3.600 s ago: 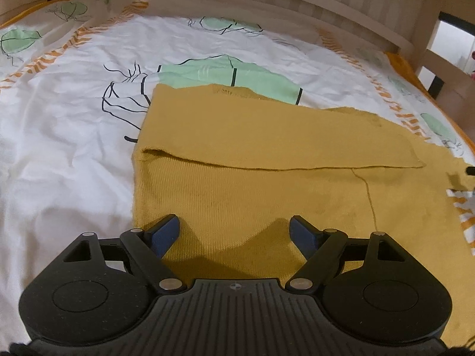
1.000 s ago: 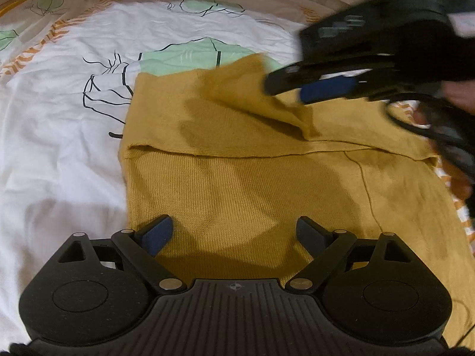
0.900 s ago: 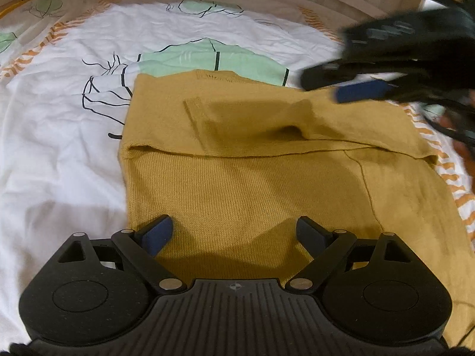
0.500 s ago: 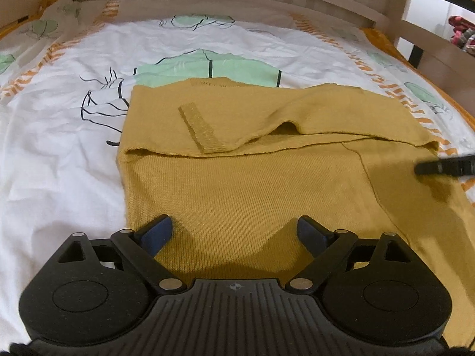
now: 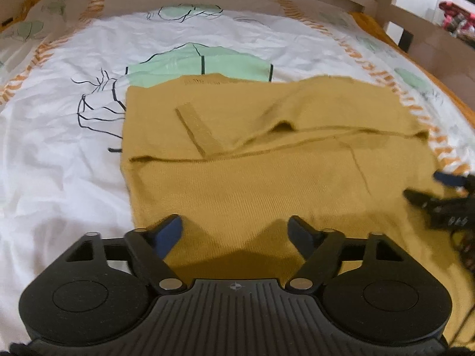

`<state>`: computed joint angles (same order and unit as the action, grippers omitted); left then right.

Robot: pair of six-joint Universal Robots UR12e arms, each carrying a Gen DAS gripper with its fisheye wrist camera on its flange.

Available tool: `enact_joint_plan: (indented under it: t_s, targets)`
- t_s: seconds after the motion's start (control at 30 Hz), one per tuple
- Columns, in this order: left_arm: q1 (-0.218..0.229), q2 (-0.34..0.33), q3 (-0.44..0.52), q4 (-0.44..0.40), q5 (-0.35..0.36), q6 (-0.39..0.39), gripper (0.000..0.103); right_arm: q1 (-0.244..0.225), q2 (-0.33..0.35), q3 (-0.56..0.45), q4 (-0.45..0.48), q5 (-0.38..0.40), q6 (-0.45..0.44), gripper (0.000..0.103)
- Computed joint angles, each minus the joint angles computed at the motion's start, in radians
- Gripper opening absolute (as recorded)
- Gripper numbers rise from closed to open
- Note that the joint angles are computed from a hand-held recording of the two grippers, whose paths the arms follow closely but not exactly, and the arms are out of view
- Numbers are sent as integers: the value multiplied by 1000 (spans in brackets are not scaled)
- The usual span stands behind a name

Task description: Fold small clothes

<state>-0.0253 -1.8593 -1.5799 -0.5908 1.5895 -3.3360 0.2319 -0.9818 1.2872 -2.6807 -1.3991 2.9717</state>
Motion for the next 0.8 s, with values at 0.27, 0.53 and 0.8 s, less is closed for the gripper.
enact_joint_plan:
  t_s: [0.27, 0.53, 0.8]
  targets:
    - [30, -46, 99, 31, -53, -17, 75, 8, 4, -12, 22, -27, -1, 102]
    - [57, -124, 193, -90, -110, -142, 66, 7, 3, -38, 75, -17, -40, 102]
    - [63, -145, 192, -44, -92, -257, 30, -5, 4, -55, 74, 36, -1, 102]
